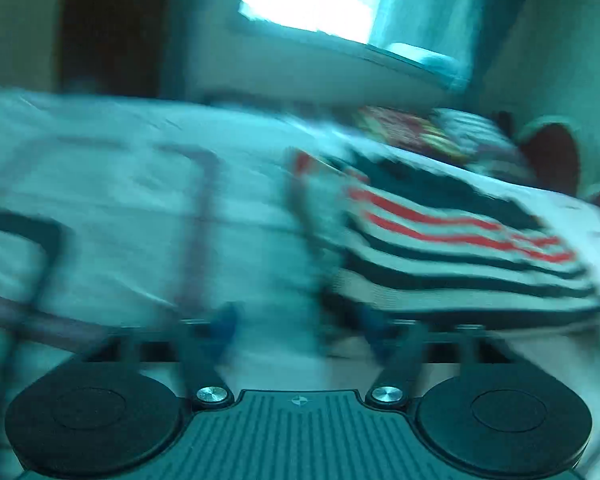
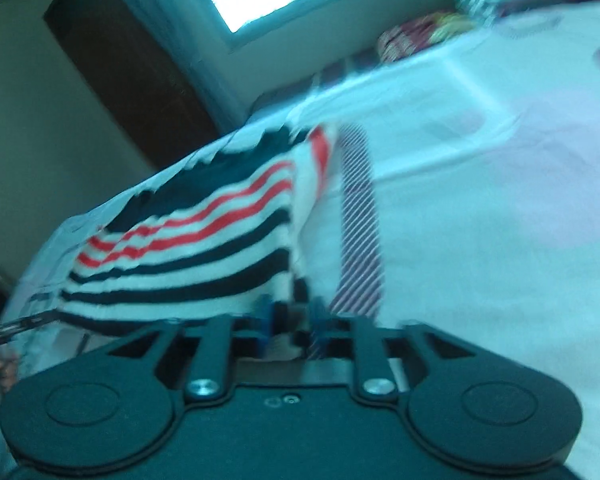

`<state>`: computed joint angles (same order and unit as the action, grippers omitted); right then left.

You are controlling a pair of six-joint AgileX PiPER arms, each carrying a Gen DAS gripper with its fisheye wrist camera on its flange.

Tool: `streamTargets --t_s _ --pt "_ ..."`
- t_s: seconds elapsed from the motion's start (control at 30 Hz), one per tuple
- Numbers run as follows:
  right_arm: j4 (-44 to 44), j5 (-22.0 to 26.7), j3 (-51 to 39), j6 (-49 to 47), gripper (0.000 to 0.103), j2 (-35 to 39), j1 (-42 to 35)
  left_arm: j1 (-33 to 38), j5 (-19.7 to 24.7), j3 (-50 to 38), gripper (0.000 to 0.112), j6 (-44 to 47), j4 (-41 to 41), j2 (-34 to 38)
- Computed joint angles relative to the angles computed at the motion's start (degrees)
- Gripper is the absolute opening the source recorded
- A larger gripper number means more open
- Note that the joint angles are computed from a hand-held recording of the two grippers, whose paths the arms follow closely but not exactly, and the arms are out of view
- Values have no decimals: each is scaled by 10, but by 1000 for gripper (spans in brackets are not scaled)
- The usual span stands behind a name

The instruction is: Fold small clothes

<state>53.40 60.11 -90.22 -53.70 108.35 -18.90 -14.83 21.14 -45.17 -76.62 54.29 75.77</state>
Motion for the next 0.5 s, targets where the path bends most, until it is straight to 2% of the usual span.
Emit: streamTargets --t_s 0.03,0.07,0.13,0.23,0.33,0.37,0.43,0.5 --pt "-5 -31 21 -22 25 -27 8 -22 25 -13 70 -26 30 -5" --pt "-5 -51 36 -33 25 -46 22 -38 27 -34 70 -30 43 3" --pt "17 -78 66 -56 26 -76 71 -97 64 -114 70 -42 64 66" --pt "-7 -152 97 -74 25 -90 196 -169 83 -251 70 -16 35 190" --pt "-36 -237 117 -86 25 -80 281 -203 101 -353 70 28 -22 285" --pt "-55 -254 117 -70 26 -73 294 -217 121 -374 70 34 -26 306" --pt "-58 -265 127 -102 25 -67 296 -248 171 -385 70 34 24 331" --pt "-70 -271 142 -137 21 -79 285 -253 179 -346 70 5 57 310"
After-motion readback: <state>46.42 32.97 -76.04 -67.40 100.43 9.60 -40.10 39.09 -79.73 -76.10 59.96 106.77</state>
